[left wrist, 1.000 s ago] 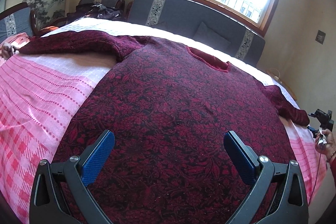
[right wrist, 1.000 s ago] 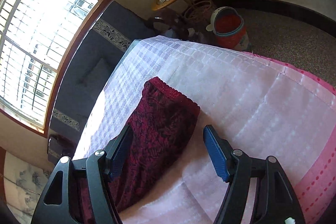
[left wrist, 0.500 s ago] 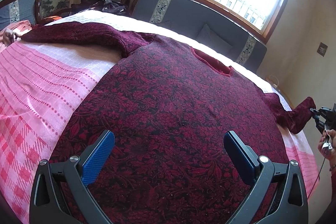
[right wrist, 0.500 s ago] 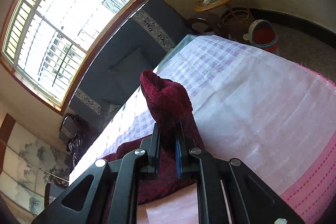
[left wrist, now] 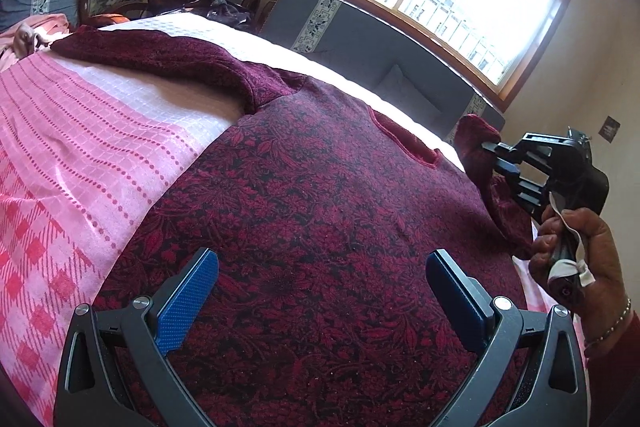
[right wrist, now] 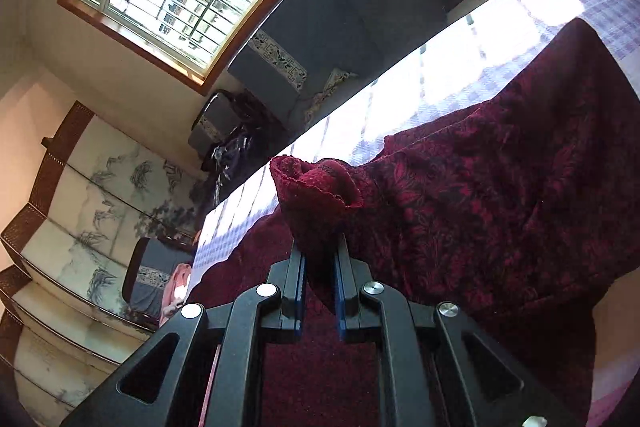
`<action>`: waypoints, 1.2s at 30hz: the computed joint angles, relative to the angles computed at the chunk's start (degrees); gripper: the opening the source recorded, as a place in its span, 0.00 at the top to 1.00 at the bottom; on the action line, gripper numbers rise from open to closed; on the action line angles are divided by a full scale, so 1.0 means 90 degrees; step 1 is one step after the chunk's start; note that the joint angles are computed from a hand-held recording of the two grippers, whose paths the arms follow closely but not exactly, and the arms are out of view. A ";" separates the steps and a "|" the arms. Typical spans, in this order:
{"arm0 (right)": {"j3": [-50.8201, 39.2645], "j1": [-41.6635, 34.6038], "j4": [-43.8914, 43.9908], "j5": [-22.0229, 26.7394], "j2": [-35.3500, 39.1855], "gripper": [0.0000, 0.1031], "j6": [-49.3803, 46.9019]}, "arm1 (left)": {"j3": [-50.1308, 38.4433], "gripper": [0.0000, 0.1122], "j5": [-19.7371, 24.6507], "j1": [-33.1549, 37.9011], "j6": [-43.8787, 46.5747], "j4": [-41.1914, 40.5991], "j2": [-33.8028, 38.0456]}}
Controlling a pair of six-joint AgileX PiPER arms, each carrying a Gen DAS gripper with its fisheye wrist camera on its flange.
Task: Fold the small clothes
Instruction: 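Move the right gripper to the sleeve cuff and grasp it, then carry the held sleeve across the sweater body and open the right gripper, then move the left gripper to the other sleeve cuff and grasp it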
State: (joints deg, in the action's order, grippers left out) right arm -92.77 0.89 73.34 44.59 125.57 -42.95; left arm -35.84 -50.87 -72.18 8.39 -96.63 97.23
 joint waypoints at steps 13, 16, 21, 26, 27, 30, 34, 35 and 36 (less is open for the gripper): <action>-0.1364 0.1717 -0.0643 -0.0774 0.1183 0.89 0.1576 | 0.0267 0.08 -0.0122 -0.0116 -0.0813 0.0424 -0.0050; -0.1579 0.1788 -0.0809 -0.0621 0.1327 0.83 0.1633 | 0.0264 0.08 -0.0199 -0.0176 -0.0843 0.0378 -0.0036; -0.1605 0.1762 -0.0696 -0.0194 0.1410 0.50 0.1379 | 0.0288 0.08 -0.0151 -0.0195 -0.0890 0.0297 -0.0077; 0.0511 0.1305 0.0874 -0.0063 -0.0018 0.48 -0.1211 | 0.0348 0.08 0.0241 0.0100 -0.0966 0.0511 -0.0124; 0.1025 0.1185 0.1015 -0.0055 -0.0397 0.48 -0.1671 | 0.0423 0.08 0.0408 0.0218 -0.1116 0.0726 -0.0155; 0.2787 0.0949 0.1348 -0.0740 -0.1778 0.45 -0.3269 | 0.0810 0.08 0.0871 0.0592 -0.2039 0.1958 -0.0347; 0.4447 0.0811 0.1719 -0.2240 -0.3028 0.34 -0.4891 | 0.1164 0.08 0.0499 0.0456 -0.1670 0.1705 -0.1098; 0.4661 0.0740 0.1739 -0.2351 -0.3129 0.34 -0.5082 | 0.1193 0.08 0.0376 0.0451 -0.1165 0.1385 -0.1374; 0.4818 0.0718 0.1749 -0.2459 -0.3169 0.34 -0.5219 | 0.1256 0.08 0.0351 0.0559 -0.0676 0.1174 -0.1712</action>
State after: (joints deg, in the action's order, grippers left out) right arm -49.41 7.35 89.08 22.45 97.04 -89.92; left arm -24.53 -47.71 -67.15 2.31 -86.07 81.82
